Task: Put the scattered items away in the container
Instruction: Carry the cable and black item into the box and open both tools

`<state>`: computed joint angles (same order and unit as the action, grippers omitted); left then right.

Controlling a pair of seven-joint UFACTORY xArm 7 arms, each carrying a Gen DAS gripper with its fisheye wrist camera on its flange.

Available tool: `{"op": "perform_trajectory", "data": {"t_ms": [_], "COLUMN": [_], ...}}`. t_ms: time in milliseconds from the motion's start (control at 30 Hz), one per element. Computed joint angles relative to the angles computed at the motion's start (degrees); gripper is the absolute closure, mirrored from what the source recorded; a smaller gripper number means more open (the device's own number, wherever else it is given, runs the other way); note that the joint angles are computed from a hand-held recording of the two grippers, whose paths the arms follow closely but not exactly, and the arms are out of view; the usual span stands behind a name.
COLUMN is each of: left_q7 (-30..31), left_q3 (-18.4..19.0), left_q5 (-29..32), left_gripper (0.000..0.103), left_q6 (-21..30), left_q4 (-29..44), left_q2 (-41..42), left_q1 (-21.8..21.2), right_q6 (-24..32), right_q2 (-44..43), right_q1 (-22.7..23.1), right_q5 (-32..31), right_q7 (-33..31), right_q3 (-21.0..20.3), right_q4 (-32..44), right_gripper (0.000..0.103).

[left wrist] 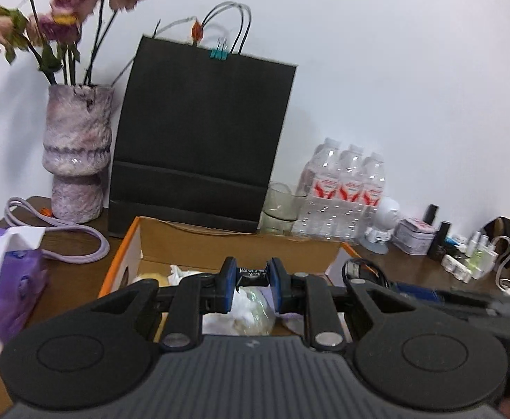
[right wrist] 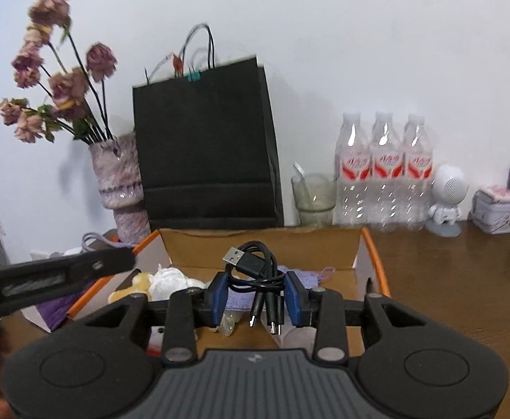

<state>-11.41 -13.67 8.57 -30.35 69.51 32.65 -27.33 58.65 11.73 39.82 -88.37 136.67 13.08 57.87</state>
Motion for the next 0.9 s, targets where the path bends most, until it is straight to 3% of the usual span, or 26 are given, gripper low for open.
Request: {"op": "perform_trajectory", "data": {"t_ms": [233, 433, 467, 500, 533, 567, 633, 733, 900], "left_q7": [3.1, 5.0, 5.6, 6.6, 7.9, 9.1, 11.6, 15.4, 16.9], "left_q3": [2.6, 3.5, 4.3, 5.9, 8.0, 9.8, 12.0, 13.7, 11.5], "left_q5": [-3.4, -5.5, -6.6, -8.4, -10.9, -13.4, -16.8, -20.9, -21.9], "left_gripper": [0.082, 0.080, 0.075, 0.056, 0.020, 0.005, 0.000, 0.000, 0.000], "left_q6": [4.7, 5.0, 5.3, 5.7, 6.0, 5.8, 4.7, 4.9, 5.1], "left_q4": [3.9, 3.8, 3.9, 4.0, 3.9, 3.8, 3.6, 3.7, 3.7], "left_q2": [3.0, 2.9, 2.7, 2.5, 2.3, 2.1, 1.9, 1.8, 1.6], "left_q1": [-3.2, -4.3, -5.2, -6.9, -9.2, -11.2, -13.9, -16.3, -14.7], "right_q6": [-5.1, -4.8, -4.8, -5.0, -5.2, -5.4, -4.7, -3.3, -3.2], "right_q2": [2.4, 2.9, 2.8, 2.7, 2.6, 2.4, 2.4, 2.5, 2.3], "right_q1": [-1.8, -1.3, -1.3, -1.4, -1.5, -1.6, -1.5, -1.1, -0.8], "right_q5": [0.9, 1.5, 1.6, 1.7, 1.9, 2.3, 3.9, 6.3, 7.3], "right_q7": [-0.9, -1.6, -1.6, -1.7, -1.7, -1.9, -3.5, -7.0, -7.6], "right_q3": [-1.5, -2.0, -2.0, -2.1, -2.1, -2.1, -2.0, -1.8, -2.0], "right_q4": [0.9, 1.2, 1.0, 0.9, 0.8, 0.7, 1.1, 1.9, 2.0], "right_gripper": [0.070, 0.069, 0.068, 0.067, 0.062, 0.036, 0.000, 0.000, 0.000]}}
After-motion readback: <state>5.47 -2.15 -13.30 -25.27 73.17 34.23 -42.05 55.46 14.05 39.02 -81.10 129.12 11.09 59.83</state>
